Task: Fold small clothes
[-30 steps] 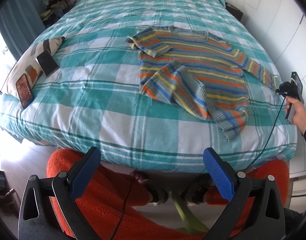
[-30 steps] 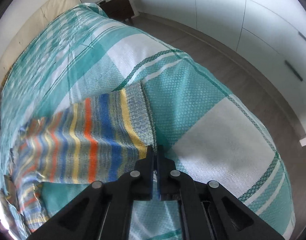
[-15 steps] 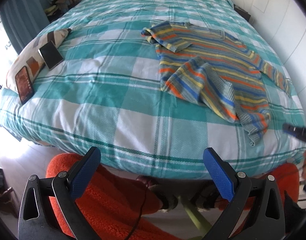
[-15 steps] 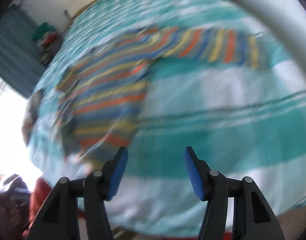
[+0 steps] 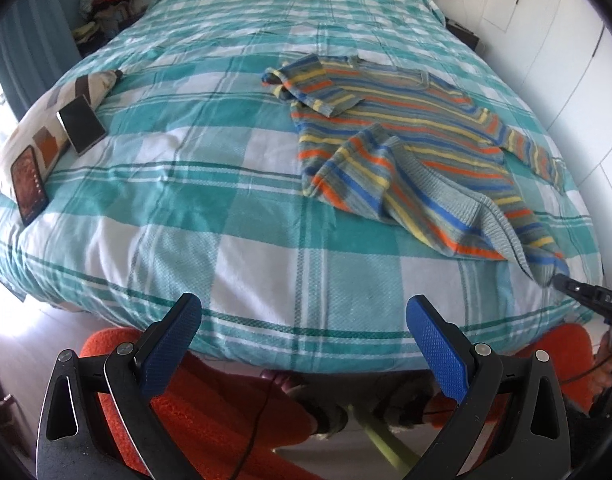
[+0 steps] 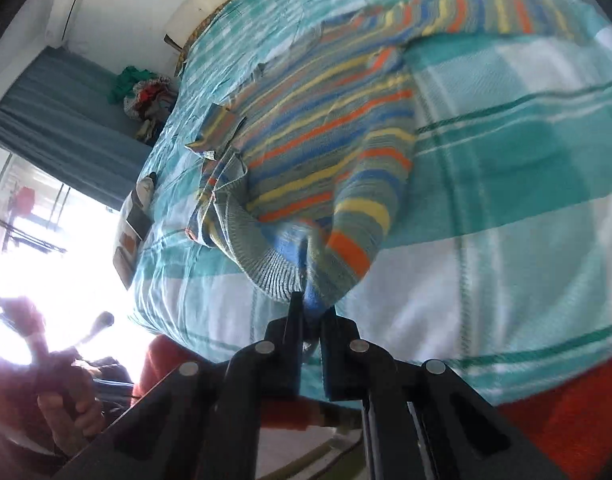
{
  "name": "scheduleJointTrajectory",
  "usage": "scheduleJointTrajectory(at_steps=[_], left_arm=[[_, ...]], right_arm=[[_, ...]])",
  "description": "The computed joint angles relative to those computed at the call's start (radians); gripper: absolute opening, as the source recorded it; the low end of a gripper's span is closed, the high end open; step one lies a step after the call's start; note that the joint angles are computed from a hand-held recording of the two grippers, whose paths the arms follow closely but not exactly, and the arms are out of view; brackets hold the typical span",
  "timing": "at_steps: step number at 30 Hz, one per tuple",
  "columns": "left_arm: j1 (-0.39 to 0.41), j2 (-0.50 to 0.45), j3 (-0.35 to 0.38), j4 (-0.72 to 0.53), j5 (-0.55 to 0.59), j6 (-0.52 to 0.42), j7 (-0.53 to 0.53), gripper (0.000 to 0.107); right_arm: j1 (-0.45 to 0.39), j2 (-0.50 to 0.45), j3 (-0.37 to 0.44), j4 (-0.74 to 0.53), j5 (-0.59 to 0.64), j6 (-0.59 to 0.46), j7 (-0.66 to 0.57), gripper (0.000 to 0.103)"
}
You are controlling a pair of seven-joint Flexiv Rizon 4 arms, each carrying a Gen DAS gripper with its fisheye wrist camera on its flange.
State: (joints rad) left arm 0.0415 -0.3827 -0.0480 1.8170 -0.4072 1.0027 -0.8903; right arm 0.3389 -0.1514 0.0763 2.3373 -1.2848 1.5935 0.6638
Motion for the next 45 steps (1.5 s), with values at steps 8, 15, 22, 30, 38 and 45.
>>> scheduleJointTrajectory(at_steps=[8, 15, 22, 30, 38, 45], left_arm=[[-0.171, -0.242, 0.161, -0.405, -0.227, -0.354, 0.105, 0.102], [-0.136, -0.581, -0.019, -0.943, 0.151, -0.533, -0.041, 0.102], [-0.141, -0.648, -0.037, -0.995, 0.177, -0.582, 0.013, 0.004], [0.110, -0.222, -0.222, -0.368, -0.206, -0.403, 0.608, 0.003], [0.194, 0.031, -0.110, -0.039, -0.098, -0.380, 0.925, 0.038], [0.159, -0.138, -0.003, -0.177, -0.223, -0.550, 0.349, 0.073]], right_arm=[[-0.002, 0.046, 0.033, 0.076, 0.114, -0.112, -0.052, 0.007], [0.012, 0.031, 0.038, 0.046, 0.029, -0.166, 0.052, 0.007], [0.012, 0.034, 0.071, 0.032, 0.070, -0.203, 0.010, 0.007], [-0.010, 0.076, 0.085, 0.037, 0.172, -0.182, -0.152, 0.007], [0.040, 0.061, 0.136, 0.028, 0.538, -0.225, -0.515, 0.007], [0.081, 0.013, 0.044, 0.077, 0.535, -0.074, -0.479, 0.012]])
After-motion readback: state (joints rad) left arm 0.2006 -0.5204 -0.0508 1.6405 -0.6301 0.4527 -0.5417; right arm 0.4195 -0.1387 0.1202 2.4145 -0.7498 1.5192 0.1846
